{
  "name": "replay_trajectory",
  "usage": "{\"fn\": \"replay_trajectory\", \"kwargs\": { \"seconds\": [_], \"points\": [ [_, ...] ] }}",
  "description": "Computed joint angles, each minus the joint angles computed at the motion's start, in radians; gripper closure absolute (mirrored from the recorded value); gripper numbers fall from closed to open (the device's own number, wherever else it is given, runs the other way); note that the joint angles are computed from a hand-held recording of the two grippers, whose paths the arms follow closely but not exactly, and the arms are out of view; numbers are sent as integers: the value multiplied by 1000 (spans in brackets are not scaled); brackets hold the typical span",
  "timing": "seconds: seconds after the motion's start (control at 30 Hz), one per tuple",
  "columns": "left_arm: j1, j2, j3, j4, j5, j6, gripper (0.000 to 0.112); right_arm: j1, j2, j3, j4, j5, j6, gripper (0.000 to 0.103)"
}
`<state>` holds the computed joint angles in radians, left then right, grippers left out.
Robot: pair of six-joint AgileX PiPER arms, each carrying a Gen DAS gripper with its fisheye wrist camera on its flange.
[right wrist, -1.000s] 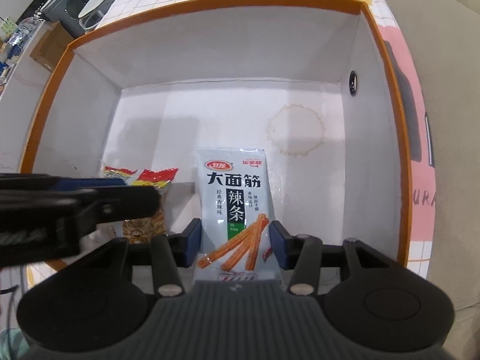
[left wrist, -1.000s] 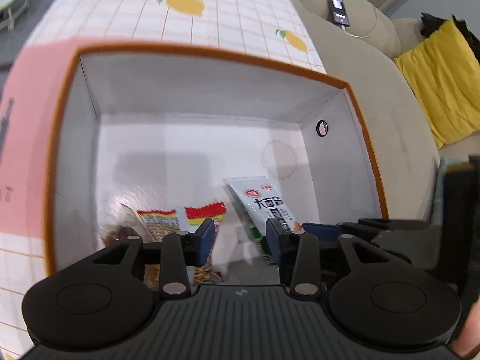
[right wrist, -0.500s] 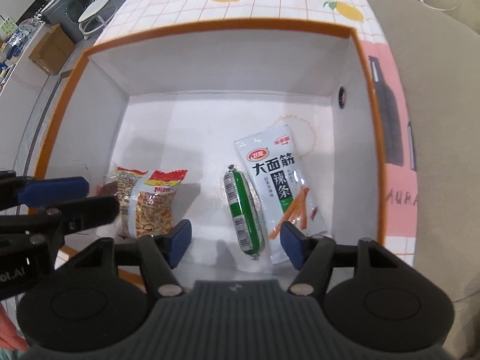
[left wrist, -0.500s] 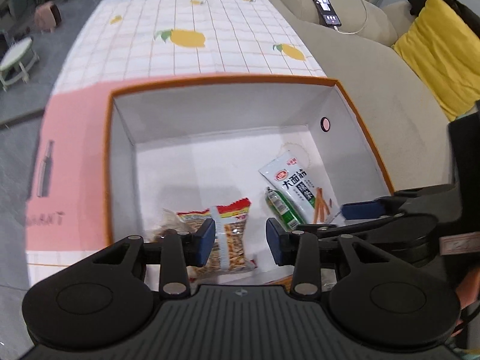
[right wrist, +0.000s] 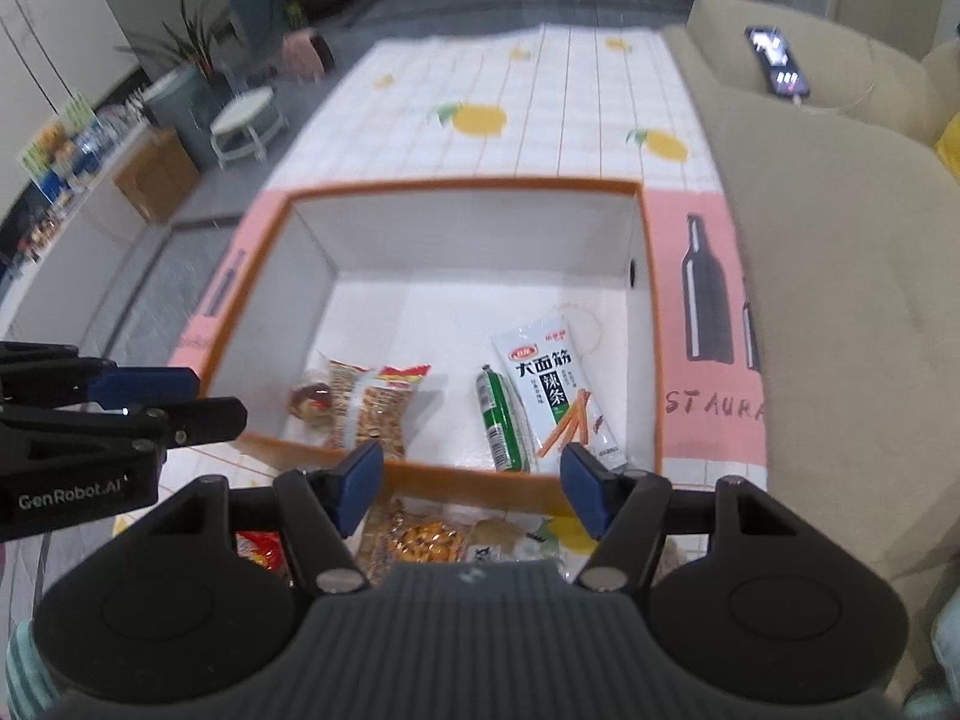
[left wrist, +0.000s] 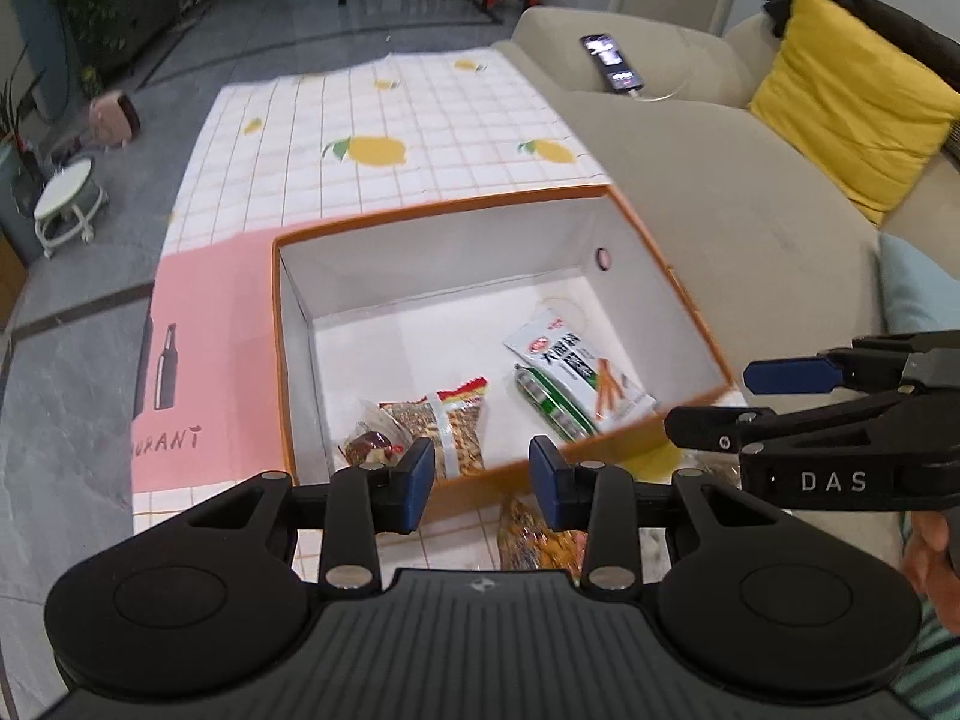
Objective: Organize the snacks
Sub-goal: 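Withdraw both tools from the box toward the remaining snacks, then grasp the red spicy-strip bag with the left tool while the right tool grasps the dark seaweed packet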
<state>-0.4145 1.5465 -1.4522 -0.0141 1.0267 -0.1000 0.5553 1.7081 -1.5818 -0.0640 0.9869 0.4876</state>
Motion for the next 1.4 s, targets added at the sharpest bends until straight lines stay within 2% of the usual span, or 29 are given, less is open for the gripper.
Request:
{"fn": "replay_trajectory", "kwargs": {
  "seconds": [0.1,0.17,0.3,0.37,0.6,0.7,0.8,0.93,1.07,1.2,1.27,1.4],
  "points": [
    [-42,-86,62,28,4,-14,62,48,-116,131,-53,-59,76,40],
    [-60,-140,106,32,6,-20,49,92,-195,230,-98,-107,156,39],
    [-100,-223,187,58,32,-32,47,200,-336,413,-190,-166,358,38],
    [-124,-248,221,82,49,-40,47,275,-381,484,-269,-164,486,38],
    [-126,-288,345,126,73,-25,46,549,-421,653,-524,-96,897,37],
    [-91,-294,393,120,61,-1,46,593,-420,727,-569,-129,1020,37],
    [-36,-293,442,91,30,38,46,643,-396,772,-621,-120,1146,38],
    [38,-267,488,67,-18,76,45,630,-353,804,-617,-158,1151,38],
    [118,-191,496,2,-35,123,43,577,-326,823,-570,-234,1120,38],
    [117,-118,497,61,-65,80,41,544,-283,815,-554,-270,1088,38],
    [127,-81,488,70,-78,81,35,528,-261,809,-547,-284,1065,38],
    [155,20,450,90,-84,93,35,492,-225,806,-512,-325,1015,38]
  ]
}}
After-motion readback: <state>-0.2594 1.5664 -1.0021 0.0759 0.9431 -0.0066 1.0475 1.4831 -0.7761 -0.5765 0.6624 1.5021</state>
